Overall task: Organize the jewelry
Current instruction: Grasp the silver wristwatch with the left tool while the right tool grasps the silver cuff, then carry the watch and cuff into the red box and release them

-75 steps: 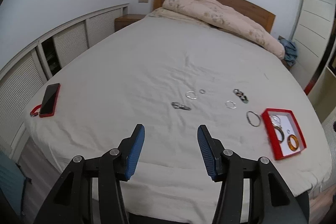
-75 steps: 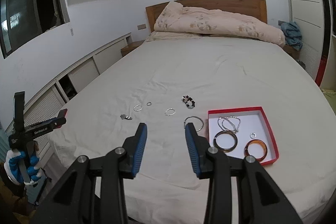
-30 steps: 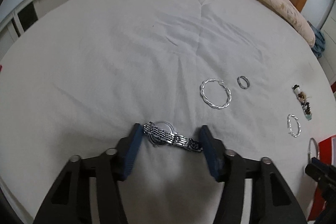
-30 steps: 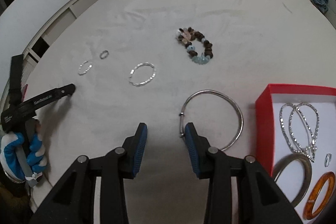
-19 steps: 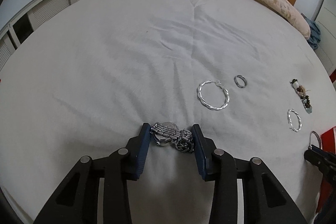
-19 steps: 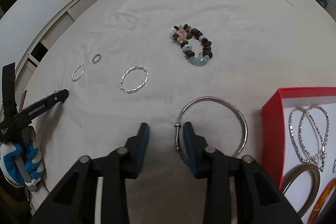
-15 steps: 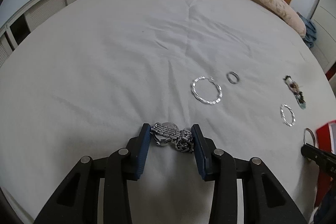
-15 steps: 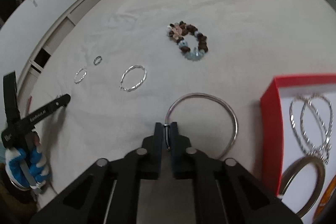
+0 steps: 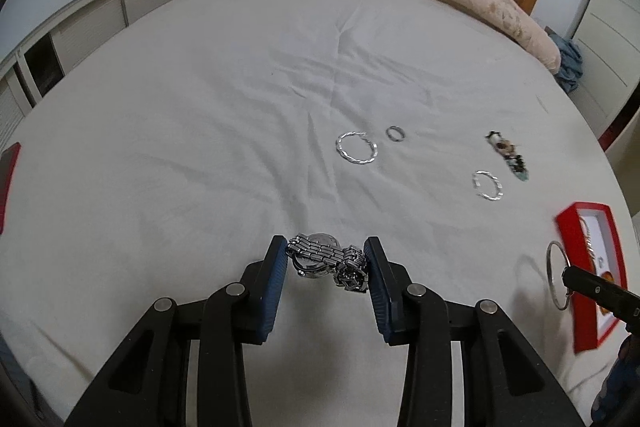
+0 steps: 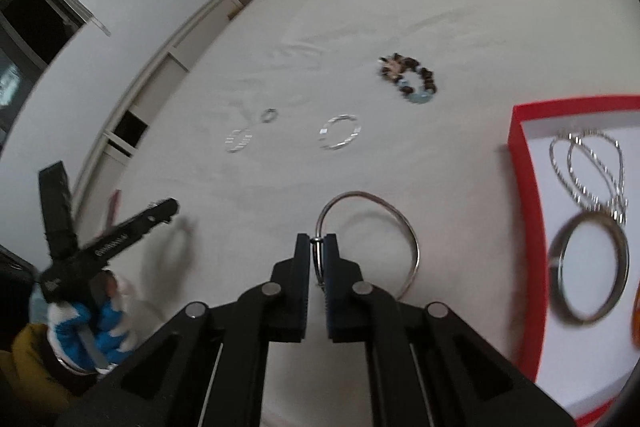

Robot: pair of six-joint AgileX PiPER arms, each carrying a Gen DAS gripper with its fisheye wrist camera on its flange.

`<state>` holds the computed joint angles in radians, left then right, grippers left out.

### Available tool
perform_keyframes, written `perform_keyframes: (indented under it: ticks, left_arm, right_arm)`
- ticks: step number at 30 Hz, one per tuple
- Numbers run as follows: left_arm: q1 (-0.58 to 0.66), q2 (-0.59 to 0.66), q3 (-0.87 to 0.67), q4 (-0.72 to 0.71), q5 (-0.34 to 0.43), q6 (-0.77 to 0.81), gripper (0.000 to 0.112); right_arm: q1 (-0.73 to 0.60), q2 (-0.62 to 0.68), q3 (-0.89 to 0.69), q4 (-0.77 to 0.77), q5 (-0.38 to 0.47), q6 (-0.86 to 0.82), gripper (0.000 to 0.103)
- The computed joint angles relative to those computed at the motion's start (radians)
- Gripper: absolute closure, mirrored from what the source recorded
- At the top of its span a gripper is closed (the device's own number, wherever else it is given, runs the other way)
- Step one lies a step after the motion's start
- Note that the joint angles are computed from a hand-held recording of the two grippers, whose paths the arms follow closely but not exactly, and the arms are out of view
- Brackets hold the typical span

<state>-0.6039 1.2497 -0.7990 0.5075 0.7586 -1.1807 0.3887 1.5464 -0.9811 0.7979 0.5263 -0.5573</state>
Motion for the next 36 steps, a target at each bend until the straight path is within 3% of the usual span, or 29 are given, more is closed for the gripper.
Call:
perform_keyframes:
  ticks: [9, 14, 19, 25, 29, 36]
  left_arm:
    - [-0.239, -0.078, -0.081, 0.101, 0.238, -0.15, 0.074]
    - [-0.329, -0.051, -0.154, 0.133, 0.305, -0.177, 0.074]
    - [-0.387, 0.053, -0.279, 0.14, 0.297, -0.149, 0.074]
    - [-0.408, 0.247, -0.492, 0.099, 0.218, -0.044, 0.074]
    - [-0.414, 0.418, -0.687, 0.032, 0.176, 0.076, 0.073]
    - [-0.43, 0.717, -1.046, -0.108, 0.186, 0.28, 0.073]
  right_arm:
    - [0.037, -0.182, 0.128, 0.146, 0.045, -0.055, 0.098]
    - [-0.002, -0.305, 0.184, 0.165, 0.08, -0.066, 0.098]
    - [-0.132, -0.413, 0.205, 0.191, 0.161, -0.104, 0.098]
    - [-0.448, -0.485, 0.18, 0.222, 0.364, -0.207, 0.098]
    - [-0.682, -0.457, 0.133, 0.22, 0.492, -0.291, 0.098]
    - [-0.901, -0.323, 0.067, 0.198, 0.543, -0.415, 0.098]
